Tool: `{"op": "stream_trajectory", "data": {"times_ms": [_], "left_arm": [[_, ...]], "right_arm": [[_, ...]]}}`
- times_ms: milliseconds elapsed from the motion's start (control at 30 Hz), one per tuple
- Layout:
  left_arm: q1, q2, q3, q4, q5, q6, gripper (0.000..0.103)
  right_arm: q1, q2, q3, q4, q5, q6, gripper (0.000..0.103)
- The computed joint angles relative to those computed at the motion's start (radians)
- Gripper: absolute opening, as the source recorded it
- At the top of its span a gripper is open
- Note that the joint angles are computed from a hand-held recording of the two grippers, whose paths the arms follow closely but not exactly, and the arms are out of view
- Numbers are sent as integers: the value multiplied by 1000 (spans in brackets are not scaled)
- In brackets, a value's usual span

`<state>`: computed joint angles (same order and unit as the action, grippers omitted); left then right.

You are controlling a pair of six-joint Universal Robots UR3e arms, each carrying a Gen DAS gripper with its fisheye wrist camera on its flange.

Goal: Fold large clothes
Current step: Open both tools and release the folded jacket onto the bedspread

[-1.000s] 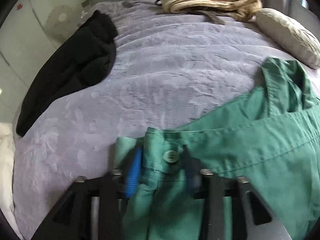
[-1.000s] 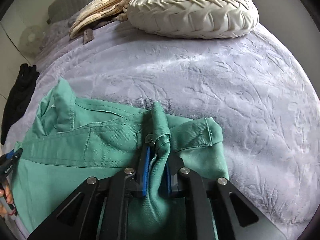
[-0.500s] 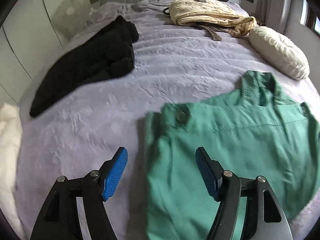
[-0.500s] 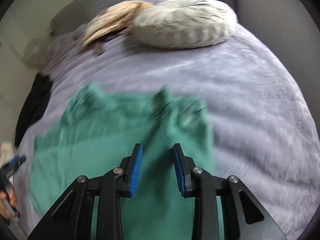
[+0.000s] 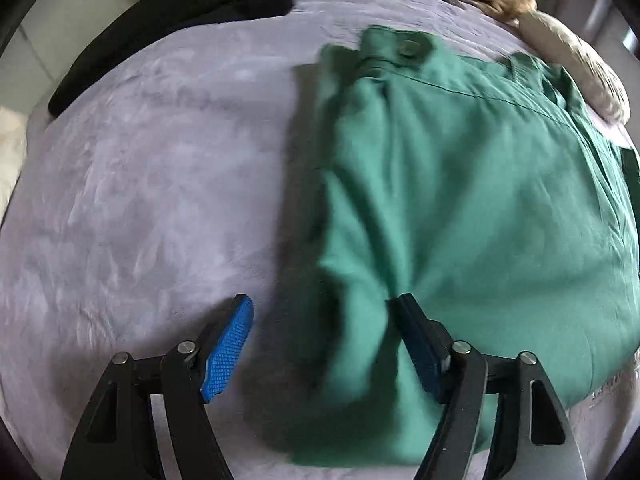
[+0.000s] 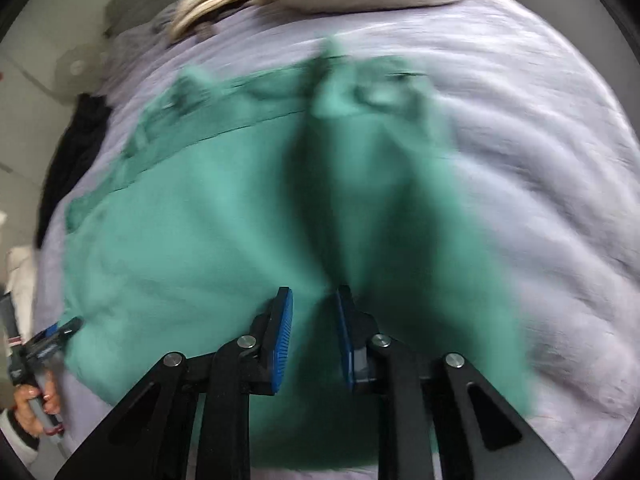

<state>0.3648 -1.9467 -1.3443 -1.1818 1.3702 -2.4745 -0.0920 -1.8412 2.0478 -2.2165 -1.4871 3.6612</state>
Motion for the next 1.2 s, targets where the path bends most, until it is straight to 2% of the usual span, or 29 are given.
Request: {"op": "stream_trajectory", "data": {"times_ms": [33, 100, 133, 200, 267, 333, 433, 600, 700, 767, 833, 933, 1100, 1200], "left_arm": [[3, 1, 0, 3, 2, 6, 76], [-1, 18, -17, 19, 15, 16, 76], [-7, 24, -19, 24, 27, 15, 76], [-21, 29, 20, -16, 60, -23, 76], [-14, 34, 75, -68, 25, -46, 76], [-21, 34, 111, -74, -3, -55, 76], [-76, -10, 161, -32, 7, -92, 76], [-150, -99, 113, 128, 145, -152, 76], [-112, -83, 86, 125, 112, -158, 76], [-93, -70, 83, 121, 123, -143, 76], [-63, -60, 108, 69, 106, -129, 76], [-26, -59, 172, -36, 93, -126, 76], [53, 35, 139, -160, 16, -74, 76], [61, 78, 49, -141, 41, -35, 76]], "right_arm": [[-29, -44, 27, 30, -8, -11, 22], [-120, -176, 103, 98, 10, -34, 4], [-169, -233, 136, 129, 45, -55, 0], [-270, -346, 177, 212, 94, -42, 0], [-271, -384, 154, 240, 80, 27, 0], [-193, -335, 97, 168, 26, 54, 1], [-133, -207, 23, 59, 27, 31, 1], [-131, 40, -34, -94, 35, 30, 1], [-195, 79, 17, -144, 46, 36, 0], [-255, 29, 72, -161, 83, 41, 0], [-281, -29, 89, -127, 87, 52, 0], [-290, -87, 68, -31, 90, 52, 5], [-192, -216, 48, 115, 74, 54, 5], [-105, -302, 83, 191, 55, 117, 5]]}}
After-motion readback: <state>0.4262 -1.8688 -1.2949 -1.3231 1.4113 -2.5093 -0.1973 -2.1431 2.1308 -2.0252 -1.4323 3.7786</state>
